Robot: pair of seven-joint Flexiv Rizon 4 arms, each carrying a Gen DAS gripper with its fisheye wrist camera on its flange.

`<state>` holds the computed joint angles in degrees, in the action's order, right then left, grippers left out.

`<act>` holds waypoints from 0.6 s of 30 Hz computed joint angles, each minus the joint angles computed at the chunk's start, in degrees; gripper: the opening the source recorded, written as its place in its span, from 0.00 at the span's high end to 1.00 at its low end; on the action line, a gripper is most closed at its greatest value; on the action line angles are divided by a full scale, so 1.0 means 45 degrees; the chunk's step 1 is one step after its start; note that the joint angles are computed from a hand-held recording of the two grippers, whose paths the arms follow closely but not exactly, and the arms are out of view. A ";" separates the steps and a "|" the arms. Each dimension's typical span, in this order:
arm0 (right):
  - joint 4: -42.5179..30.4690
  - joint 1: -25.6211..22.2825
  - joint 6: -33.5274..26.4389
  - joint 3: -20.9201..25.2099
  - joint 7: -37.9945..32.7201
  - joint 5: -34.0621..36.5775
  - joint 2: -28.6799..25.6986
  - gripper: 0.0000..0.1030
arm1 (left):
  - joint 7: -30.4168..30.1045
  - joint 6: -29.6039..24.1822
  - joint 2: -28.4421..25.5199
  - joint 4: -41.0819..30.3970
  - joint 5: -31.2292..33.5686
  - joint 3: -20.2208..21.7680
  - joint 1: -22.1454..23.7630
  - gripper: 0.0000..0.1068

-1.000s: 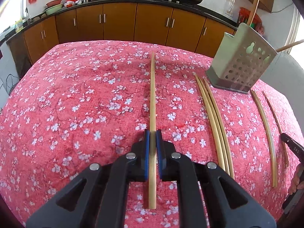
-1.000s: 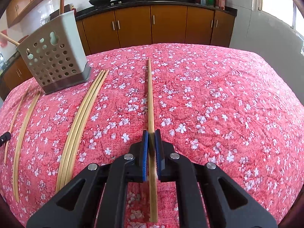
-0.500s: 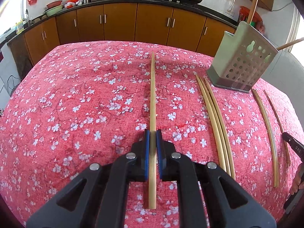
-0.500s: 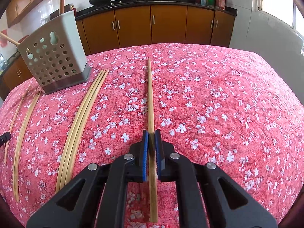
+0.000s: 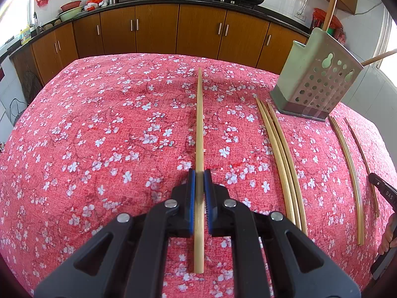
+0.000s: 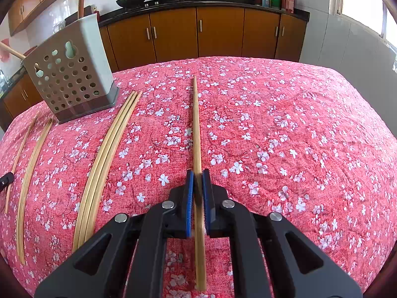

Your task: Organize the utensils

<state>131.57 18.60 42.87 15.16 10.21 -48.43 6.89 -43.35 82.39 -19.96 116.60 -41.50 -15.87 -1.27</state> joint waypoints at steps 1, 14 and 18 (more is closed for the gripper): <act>0.0010 -0.0005 0.0010 0.0000 0.0003 -0.0002 0.0010 0.92 | -0.0002 0.0000 0.0000 0.0000 0.0003 -0.0003 0.0003 0.90; 0.0007 -0.0011 0.0007 0.0006 0.0002 0.0006 0.0006 0.92 | -0.0071 -0.0029 0.0000 -0.0019 0.0086 0.0035 -0.0009 0.90; 0.0011 -0.0013 0.0016 0.0005 0.0004 0.0008 0.0010 0.92 | -0.0068 -0.0053 0.0002 -0.0027 0.0071 0.0012 0.0015 0.90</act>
<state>131.62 18.54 42.94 15.18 10.23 -48.39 6.94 -43.66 82.15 -19.95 116.47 -41.18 -15.81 -1.21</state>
